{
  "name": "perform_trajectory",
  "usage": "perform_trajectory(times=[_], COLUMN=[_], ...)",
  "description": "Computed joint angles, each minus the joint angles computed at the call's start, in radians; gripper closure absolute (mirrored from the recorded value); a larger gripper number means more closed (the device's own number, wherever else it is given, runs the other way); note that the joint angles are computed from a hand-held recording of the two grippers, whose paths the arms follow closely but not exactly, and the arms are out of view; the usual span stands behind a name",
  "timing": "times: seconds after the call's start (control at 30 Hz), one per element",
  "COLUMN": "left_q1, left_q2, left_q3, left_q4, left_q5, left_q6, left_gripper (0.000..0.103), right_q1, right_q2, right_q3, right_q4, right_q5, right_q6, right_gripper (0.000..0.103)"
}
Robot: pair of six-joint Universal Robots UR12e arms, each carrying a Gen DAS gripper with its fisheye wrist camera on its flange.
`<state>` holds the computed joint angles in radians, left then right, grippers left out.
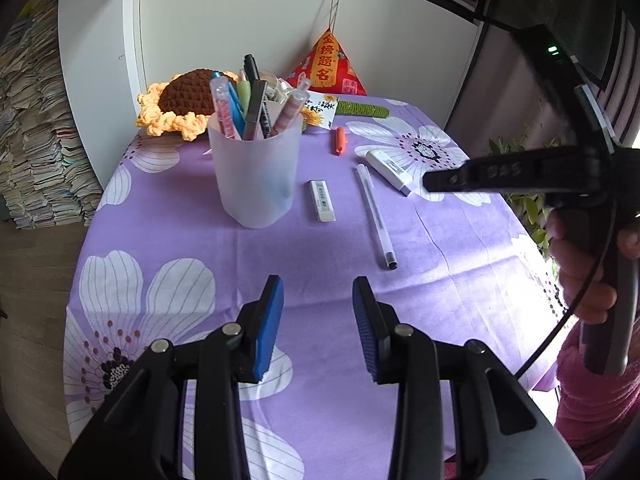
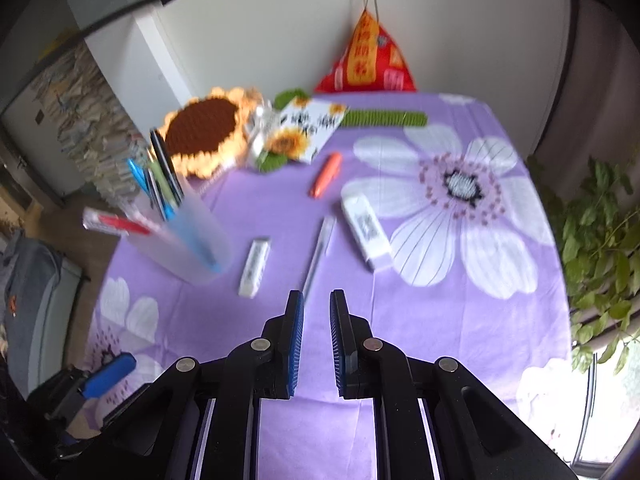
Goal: Organize stationery
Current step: 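Lower the black marker into the frosted cup and open the right tool, then grasp the clear gel pen with the right tool and lift it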
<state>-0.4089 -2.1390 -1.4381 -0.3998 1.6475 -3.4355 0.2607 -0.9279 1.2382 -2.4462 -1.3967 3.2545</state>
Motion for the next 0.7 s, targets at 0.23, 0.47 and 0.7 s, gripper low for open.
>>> perform_trajectory(times=[0.23, 0.47, 0.7], left_q1=[0.000, 0.006, 0.011], left_q2=[-0.011, -0.016, -0.022], left_q3=[0.017, 0.023, 0.030], left_q4=[-0.033, -0.043, -0.050], left_q5=[0.006, 0.002, -0.013], left_q6=[-0.011, -0.011, -0.005], left_gripper=[0.069, 0.069, 0.069], right_q1=[0.007, 0.004, 0.009], right_q2=[0.072, 0.133, 0.152], right_q3=[-0.098, -0.196, -0.230], right_q4=[0.144, 0.226, 0.230], right_q5=[-0.004, -0.014, -0.020], right_q6=[0.008, 0.071, 0.106], right_gripper=[0.091, 0.091, 0.079])
